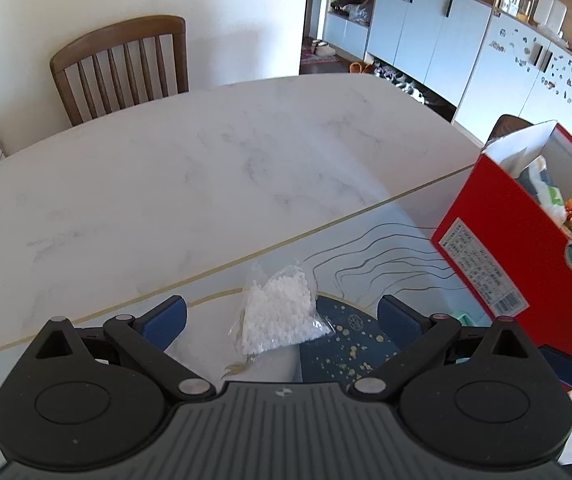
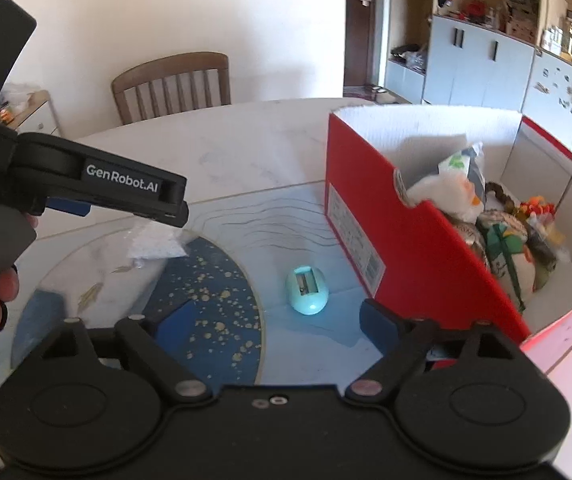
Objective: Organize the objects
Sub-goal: 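Grasp the clear bag of white beads with the left tool while the right tool grasps the teal trinket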
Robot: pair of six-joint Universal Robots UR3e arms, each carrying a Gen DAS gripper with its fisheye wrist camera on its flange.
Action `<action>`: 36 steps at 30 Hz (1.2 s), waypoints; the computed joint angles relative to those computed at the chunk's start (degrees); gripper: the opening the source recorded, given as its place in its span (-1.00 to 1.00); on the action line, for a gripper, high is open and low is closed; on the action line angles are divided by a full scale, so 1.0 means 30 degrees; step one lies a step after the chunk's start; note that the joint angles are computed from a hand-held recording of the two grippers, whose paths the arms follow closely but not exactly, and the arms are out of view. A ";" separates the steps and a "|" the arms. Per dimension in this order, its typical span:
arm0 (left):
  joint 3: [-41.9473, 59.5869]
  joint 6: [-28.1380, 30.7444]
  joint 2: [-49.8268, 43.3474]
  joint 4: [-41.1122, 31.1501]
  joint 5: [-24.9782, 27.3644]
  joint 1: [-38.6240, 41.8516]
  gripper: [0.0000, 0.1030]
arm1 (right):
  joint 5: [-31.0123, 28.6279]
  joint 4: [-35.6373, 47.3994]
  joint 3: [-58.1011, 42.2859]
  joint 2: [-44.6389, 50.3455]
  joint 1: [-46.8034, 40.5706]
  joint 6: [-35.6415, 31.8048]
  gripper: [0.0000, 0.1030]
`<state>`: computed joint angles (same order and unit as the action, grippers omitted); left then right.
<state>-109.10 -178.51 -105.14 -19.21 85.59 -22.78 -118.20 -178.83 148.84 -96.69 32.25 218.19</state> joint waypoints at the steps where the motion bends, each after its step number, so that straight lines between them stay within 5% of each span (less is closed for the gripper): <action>1: 0.0155 -0.0012 -0.0295 0.0093 -0.0101 0.0041 0.98 | -0.0235 -0.0199 -0.0110 0.0516 0.0052 0.0166 0.68; 18: 0.1465 -0.0366 -0.2945 0.0436 -0.0001 0.0333 0.95 | 0.0692 -0.3140 -0.1163 0.5050 -0.1975 -0.0275 0.34; 27: 0.1219 -0.0075 -0.3148 0.1090 0.0050 0.0226 0.37 | 0.0876 -0.2659 -0.1697 0.5474 -0.2133 -0.0415 0.15; 36: 0.0754 0.0322 -0.2636 0.1245 -0.0024 0.0003 -0.22 | 0.1189 -0.2163 -0.1971 0.5145 -0.2284 -0.0842 -0.29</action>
<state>-106.83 -177.55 -113.04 -15.47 85.51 -22.77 -114.63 -185.32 142.93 -81.25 25.40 215.67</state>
